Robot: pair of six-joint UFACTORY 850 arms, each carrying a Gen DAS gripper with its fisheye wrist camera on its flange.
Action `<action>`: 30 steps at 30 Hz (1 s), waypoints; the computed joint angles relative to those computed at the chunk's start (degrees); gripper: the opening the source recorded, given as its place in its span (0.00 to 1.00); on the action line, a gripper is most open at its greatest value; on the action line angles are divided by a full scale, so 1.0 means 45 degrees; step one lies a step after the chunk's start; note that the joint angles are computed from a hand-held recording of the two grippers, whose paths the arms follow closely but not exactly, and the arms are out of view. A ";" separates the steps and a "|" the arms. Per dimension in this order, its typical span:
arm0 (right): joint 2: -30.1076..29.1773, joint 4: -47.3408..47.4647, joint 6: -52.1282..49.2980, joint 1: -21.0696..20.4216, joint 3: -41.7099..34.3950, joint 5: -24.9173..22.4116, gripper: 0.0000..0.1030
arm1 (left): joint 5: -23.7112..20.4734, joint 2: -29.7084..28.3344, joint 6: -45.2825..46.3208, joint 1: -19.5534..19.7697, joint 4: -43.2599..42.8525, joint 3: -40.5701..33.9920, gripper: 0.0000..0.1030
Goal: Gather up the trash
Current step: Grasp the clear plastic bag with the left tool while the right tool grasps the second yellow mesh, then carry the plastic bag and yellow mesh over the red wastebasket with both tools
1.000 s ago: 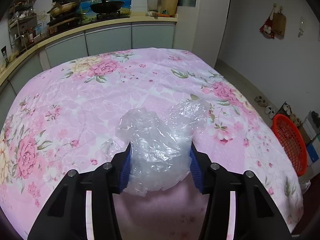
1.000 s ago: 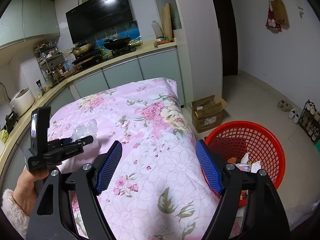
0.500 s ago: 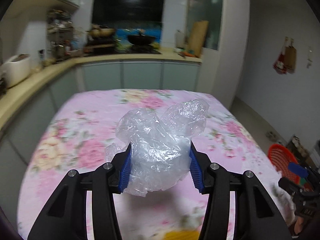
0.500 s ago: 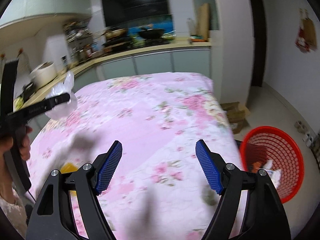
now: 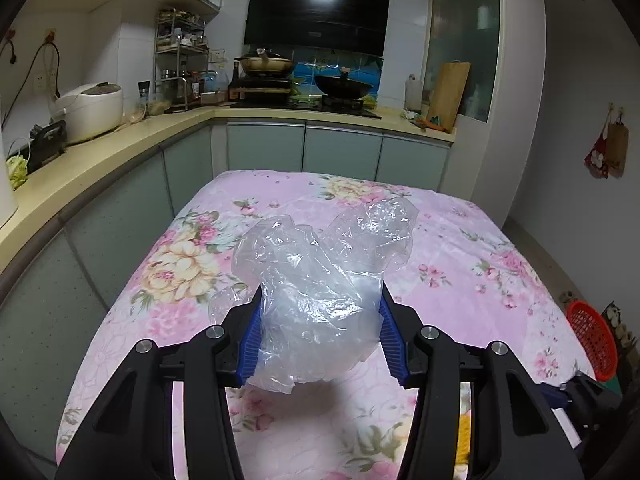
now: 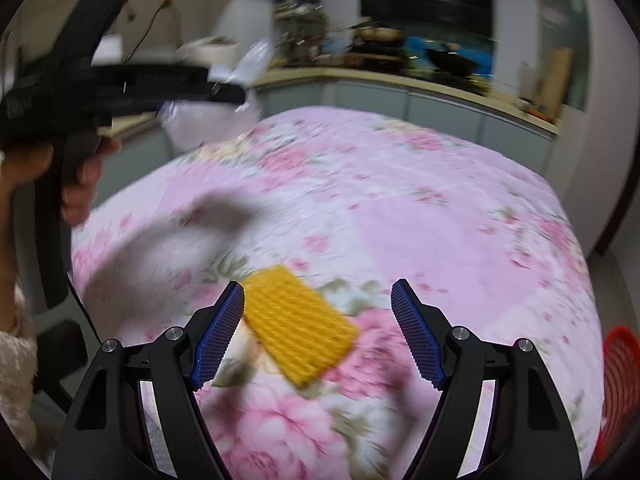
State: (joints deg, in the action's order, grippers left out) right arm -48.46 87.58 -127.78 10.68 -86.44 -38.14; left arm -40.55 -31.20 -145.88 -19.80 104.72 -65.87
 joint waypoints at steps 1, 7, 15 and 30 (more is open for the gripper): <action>-0.0104 -0.0485 0.0185 0.0120 -0.0145 0.0099 0.71 | 0.0018 0.0043 -0.0130 -0.0007 0.0064 0.0100 0.47; -0.0556 -0.1782 0.1288 0.0511 -0.0711 0.0813 0.70 | 0.0047 0.0202 -0.0781 0.0069 0.0282 0.0569 0.47; -0.0760 -0.2754 0.2373 0.0486 -0.1011 0.0692 0.45 | -0.0013 0.0139 -0.0921 0.0084 0.0228 0.0578 0.47; -0.0839 -0.2285 0.2833 0.0107 -0.1280 -0.0006 0.27 | 0.0153 -0.0380 -0.0336 -0.0098 -0.0064 0.0071 0.47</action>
State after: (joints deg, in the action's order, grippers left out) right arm -52.24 77.30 -115.04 11.16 -92.20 -38.17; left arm -39.86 -32.90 -147.40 -20.24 104.43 -65.55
